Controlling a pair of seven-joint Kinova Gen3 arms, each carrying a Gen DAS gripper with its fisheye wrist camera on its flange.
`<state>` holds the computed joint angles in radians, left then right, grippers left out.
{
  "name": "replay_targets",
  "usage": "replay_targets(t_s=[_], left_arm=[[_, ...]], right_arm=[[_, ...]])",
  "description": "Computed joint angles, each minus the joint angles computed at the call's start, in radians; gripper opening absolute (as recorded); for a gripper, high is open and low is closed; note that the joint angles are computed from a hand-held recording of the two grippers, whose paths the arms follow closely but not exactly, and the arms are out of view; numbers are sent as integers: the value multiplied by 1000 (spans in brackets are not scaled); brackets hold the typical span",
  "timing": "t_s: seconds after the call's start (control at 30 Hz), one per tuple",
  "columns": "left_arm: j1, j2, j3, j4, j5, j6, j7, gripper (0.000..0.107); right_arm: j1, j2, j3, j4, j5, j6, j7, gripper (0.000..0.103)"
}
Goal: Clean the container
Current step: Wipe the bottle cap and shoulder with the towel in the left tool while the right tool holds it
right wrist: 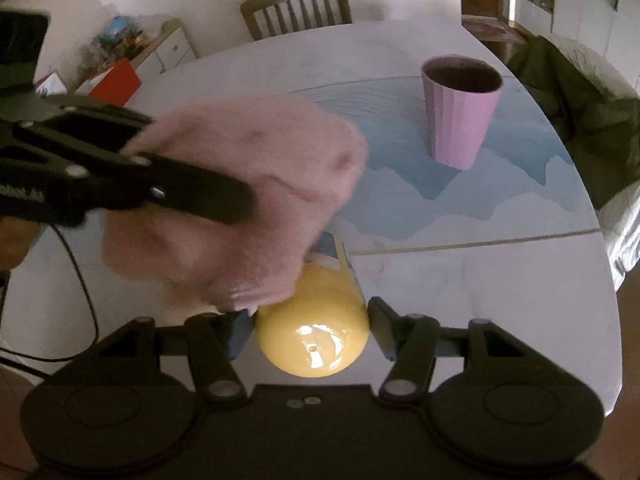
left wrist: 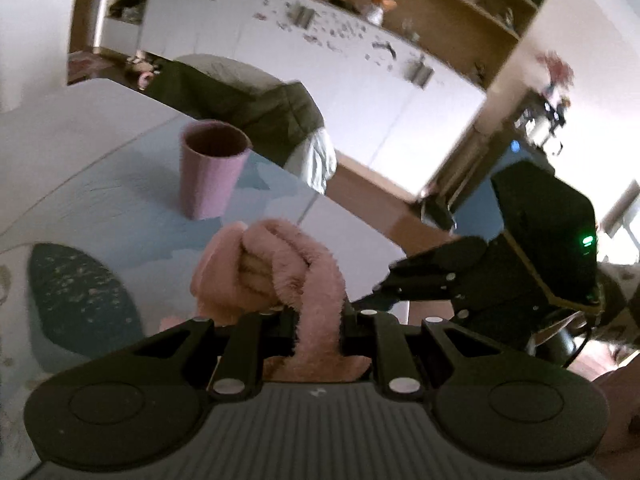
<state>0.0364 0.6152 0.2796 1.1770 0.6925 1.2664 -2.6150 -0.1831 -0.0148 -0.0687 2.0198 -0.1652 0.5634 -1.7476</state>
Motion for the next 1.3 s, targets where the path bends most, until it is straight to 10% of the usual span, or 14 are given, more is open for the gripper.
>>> replay_targets(t_s=[0.73,1.3], left_arm=[[60,75,-48,-56,-215,-92,176,16],[-27,5,16,-33,1,57,32,17]], right_arm=[[-13,4,-5,-36,21,62,111,60],[-8,11,-4,-49,-2,85,255,60]])
